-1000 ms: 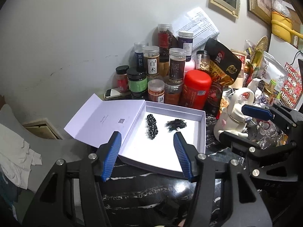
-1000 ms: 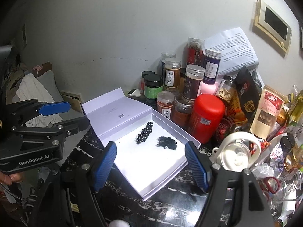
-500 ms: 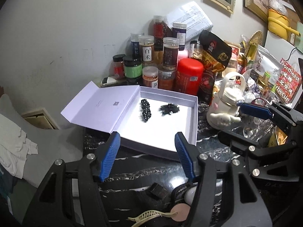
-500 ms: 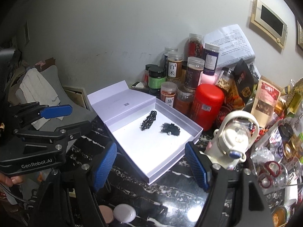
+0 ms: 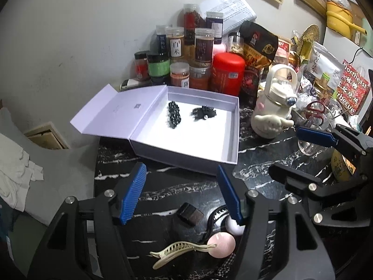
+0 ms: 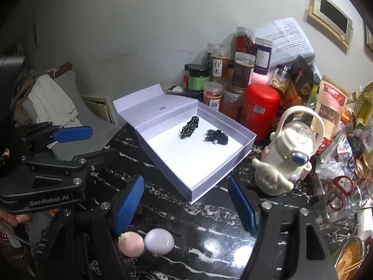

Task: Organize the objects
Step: 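Withdraw both grippers from the box back over the table, then grasp the black-and-white gingham scrunchie with the left gripper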

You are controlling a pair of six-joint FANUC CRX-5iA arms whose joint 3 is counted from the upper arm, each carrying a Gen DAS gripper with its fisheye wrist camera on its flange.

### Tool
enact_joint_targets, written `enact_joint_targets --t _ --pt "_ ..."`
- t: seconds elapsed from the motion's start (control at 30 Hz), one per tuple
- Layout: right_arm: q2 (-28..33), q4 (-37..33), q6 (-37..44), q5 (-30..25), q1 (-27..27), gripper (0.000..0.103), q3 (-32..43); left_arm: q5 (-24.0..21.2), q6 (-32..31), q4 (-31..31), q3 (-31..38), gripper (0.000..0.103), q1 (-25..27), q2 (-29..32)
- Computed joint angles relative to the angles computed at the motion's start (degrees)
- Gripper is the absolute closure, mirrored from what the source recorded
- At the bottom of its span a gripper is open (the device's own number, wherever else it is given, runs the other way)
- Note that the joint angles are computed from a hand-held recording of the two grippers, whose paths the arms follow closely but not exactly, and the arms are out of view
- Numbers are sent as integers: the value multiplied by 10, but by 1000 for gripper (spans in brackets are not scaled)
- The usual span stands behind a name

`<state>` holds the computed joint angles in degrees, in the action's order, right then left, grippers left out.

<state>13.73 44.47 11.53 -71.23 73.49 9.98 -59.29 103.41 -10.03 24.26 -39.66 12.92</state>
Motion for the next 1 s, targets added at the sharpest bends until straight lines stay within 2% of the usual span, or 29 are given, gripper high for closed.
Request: enact_joint_targets --t 0.2,0.7,1.0 --pt "-11 -11 -23 19 7 27 -28 -6 17 -26 -21 42 -13 -10" --pt "-20 -13 -54 33 44 27 -73 13 33 -16 -109 42 -19 -54" --pt "-23 -30 -51 63 53 27 -97 22 33 -5 -153 42 -16 -73"
